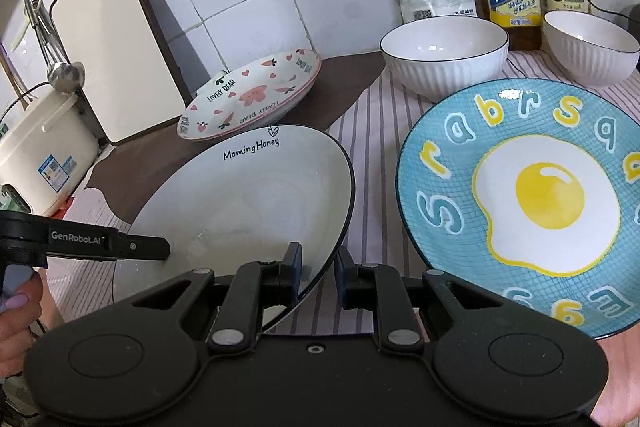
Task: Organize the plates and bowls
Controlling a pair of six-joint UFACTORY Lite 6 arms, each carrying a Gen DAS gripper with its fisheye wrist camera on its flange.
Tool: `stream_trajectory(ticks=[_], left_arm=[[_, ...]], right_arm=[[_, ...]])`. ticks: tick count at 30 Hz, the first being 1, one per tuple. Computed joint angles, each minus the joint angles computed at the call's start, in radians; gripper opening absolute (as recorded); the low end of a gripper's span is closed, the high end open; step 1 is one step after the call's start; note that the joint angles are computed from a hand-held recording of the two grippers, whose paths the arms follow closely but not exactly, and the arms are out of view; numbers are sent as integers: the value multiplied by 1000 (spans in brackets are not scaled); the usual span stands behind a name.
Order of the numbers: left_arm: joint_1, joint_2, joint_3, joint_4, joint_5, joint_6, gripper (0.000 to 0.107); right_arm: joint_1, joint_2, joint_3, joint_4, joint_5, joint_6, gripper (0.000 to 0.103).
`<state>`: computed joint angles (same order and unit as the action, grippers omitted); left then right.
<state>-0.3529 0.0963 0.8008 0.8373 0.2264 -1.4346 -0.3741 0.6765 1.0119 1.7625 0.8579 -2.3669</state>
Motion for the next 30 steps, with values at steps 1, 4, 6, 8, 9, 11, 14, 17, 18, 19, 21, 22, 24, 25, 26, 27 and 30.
stream_trajectory(ticks=[1,4,6,8,9,11,14,17,18,19,21,22,24,25,26,27,30], left_arm=[[0,1,1,-15,-1,12,26],[6,-1,6,-117,-14,100,25],[-9,1,11,-113,-7,92,25],[-25,8,15,-78,0,50,26],[-30,10,16,-81,0,48,26],[-38,13,17,-69,2,26,26],[-36,16,11,-72,-2,23,25],[-76,24,26,15,51,-48,26],[-88,28,36,15,75,-44,26],[-102,30,47,10,103,-37,27],[-119,18,52,-17,135,-9,29],[-126,5,49,-32,144,1,31],[-139,-24,44,-73,169,31,33],[-149,-44,40,-86,186,39,34],[-162,-63,38,-97,205,45,35],[-173,-80,37,-104,222,51,37],[-221,-137,40,-105,275,52,40]], right_arm=[[1,-7,-7,10,-3,-18,22],[0,-20,-11,24,-15,-30,22],[-4,-26,-10,28,-19,-35,22],[-9,-33,-18,37,-23,-58,22],[-12,-38,-23,40,-23,-64,22],[-13,-49,-37,53,-27,-84,22],[-2,-48,-48,79,-49,-128,23],[-4,-47,-65,109,-44,-170,25],[-4,-55,-75,117,-46,-187,25],[-5,-68,-89,126,-51,-207,25],[-15,-108,-131,143,-52,-265,25],[-32,-133,-156,137,-45,-288,25],[-85,-169,-185,78,-13,-282,26],[-111,-184,-191,46,1,-266,27],[-145,-201,-197,10,18,-249,29],[-179,-215,-203,-19,36,-240,29],[-286,-249,-204,-94,88,-221,32]])
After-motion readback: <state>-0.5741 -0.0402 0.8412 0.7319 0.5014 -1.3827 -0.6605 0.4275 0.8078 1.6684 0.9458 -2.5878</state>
